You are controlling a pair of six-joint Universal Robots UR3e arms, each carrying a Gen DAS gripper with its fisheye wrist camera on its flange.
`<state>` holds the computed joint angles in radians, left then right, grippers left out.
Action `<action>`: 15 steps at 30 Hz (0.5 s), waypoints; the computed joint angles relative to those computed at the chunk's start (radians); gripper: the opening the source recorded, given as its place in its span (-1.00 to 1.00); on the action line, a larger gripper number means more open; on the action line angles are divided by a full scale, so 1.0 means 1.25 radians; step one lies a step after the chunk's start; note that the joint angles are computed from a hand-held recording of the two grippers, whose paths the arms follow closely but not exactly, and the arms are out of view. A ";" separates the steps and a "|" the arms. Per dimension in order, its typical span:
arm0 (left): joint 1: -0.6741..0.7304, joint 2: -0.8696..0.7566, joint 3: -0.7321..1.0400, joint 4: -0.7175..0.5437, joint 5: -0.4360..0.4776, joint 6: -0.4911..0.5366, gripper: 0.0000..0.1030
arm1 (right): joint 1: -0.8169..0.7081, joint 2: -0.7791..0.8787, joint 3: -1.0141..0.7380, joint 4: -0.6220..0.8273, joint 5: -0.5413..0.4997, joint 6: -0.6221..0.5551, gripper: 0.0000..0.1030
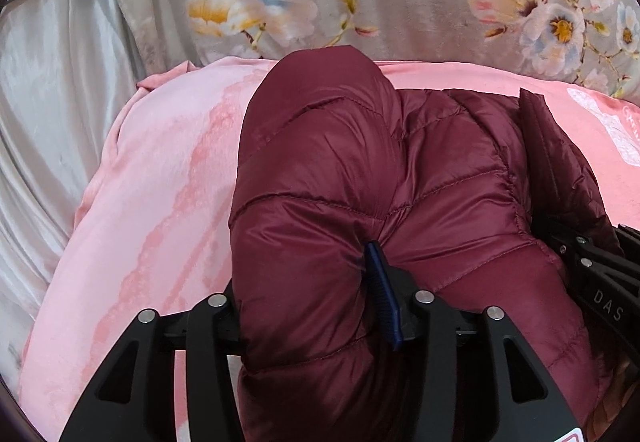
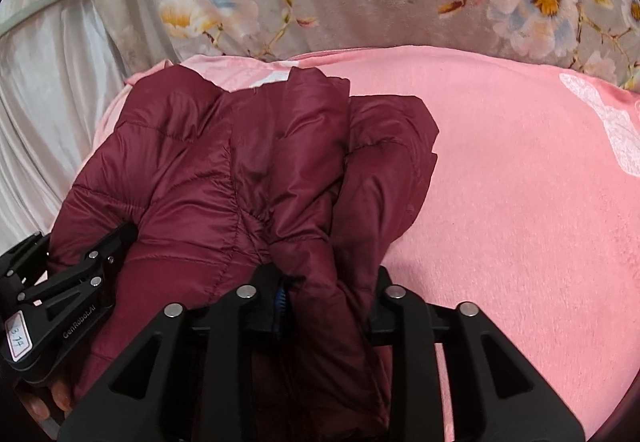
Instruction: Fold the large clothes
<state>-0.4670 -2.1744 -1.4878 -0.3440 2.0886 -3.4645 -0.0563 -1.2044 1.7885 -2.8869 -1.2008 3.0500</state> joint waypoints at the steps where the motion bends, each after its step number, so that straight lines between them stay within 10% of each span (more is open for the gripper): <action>1: 0.002 0.001 -0.001 -0.003 -0.001 -0.003 -0.04 | -0.003 0.001 0.000 0.004 0.003 0.001 -0.36; 15: -0.085 0.123 0.025 -0.265 0.136 -0.185 0.04 | -0.072 -0.312 0.170 0.085 0.021 -0.073 -0.55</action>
<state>-0.5732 -2.0201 -1.4564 -0.6750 2.2592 -3.6963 -0.1465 -1.5941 2.0016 -2.7806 -1.1744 2.9581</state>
